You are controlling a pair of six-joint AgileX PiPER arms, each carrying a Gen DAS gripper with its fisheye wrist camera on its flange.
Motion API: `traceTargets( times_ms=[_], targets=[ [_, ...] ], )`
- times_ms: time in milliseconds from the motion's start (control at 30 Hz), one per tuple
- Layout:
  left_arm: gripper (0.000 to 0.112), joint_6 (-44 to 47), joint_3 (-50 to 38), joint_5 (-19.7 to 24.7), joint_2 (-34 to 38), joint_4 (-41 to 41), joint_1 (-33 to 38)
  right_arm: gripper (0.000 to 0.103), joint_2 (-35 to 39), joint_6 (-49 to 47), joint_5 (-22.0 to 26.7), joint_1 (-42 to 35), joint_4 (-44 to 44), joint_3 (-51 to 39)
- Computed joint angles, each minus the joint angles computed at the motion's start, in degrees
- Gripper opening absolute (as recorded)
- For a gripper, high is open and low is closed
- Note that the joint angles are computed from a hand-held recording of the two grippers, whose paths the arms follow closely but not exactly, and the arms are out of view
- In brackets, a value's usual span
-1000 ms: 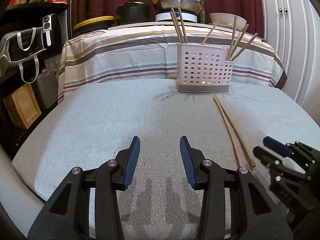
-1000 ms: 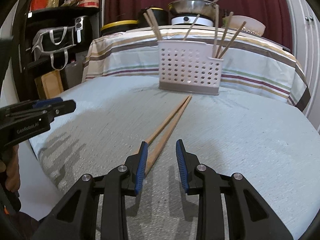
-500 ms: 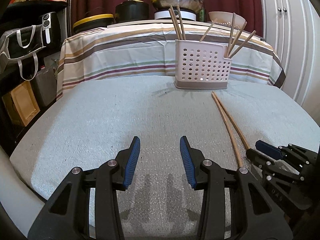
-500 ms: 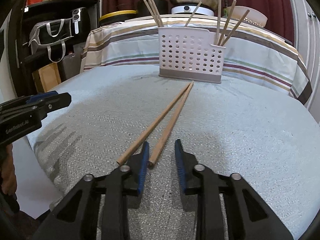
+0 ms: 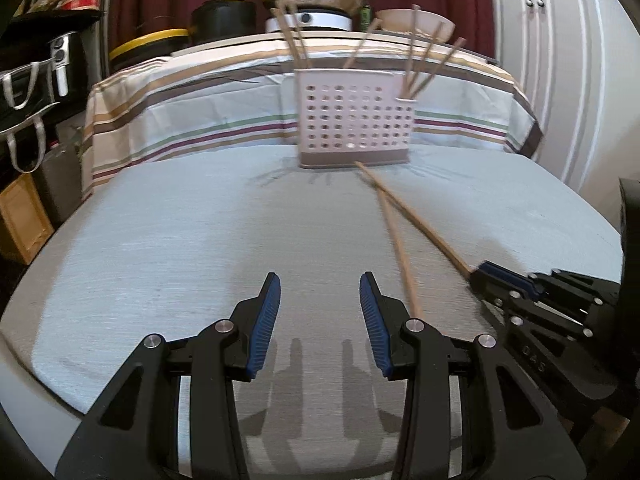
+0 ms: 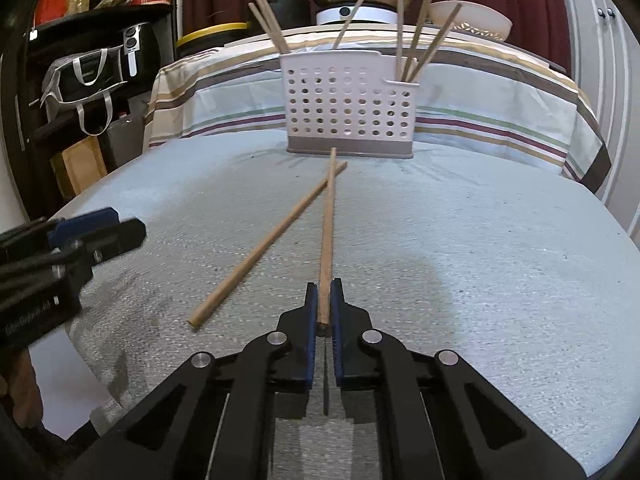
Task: Organize utensils
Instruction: 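Close the right tool on a wooden chopstick while the left tool grasps another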
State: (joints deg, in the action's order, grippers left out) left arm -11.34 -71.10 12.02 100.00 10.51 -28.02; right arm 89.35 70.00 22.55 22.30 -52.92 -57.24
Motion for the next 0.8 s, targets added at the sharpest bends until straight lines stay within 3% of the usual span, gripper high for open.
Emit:
traceTargets(
  times_ms=[200,567,733,800],
  targets=[
    [0.04,12.87,-1.21,0.55,1.38,-12.91,-1.48,0.007,-1.42,2.67,-1.06,-2.19,-2.32,1.86],
    [0.039,14.59,-4.57,3.56,5.69,-13.66,-3.83,0.007,-2.98,3.57,-3.25,-6.07,-2.29,4.24],
    [0.028,15.6,-4.78,3.5,6.39,-14.64,-3.96,0.007,-3.05,1.65,-5.02,-7.38,0.02,4.78],
    [0.019,17.85,-4.85,3.42,6.41,-16.56,-3.92,0.007,-3.01,1.74,-5.32,-7.43,0.16,4.87]
  ],
)
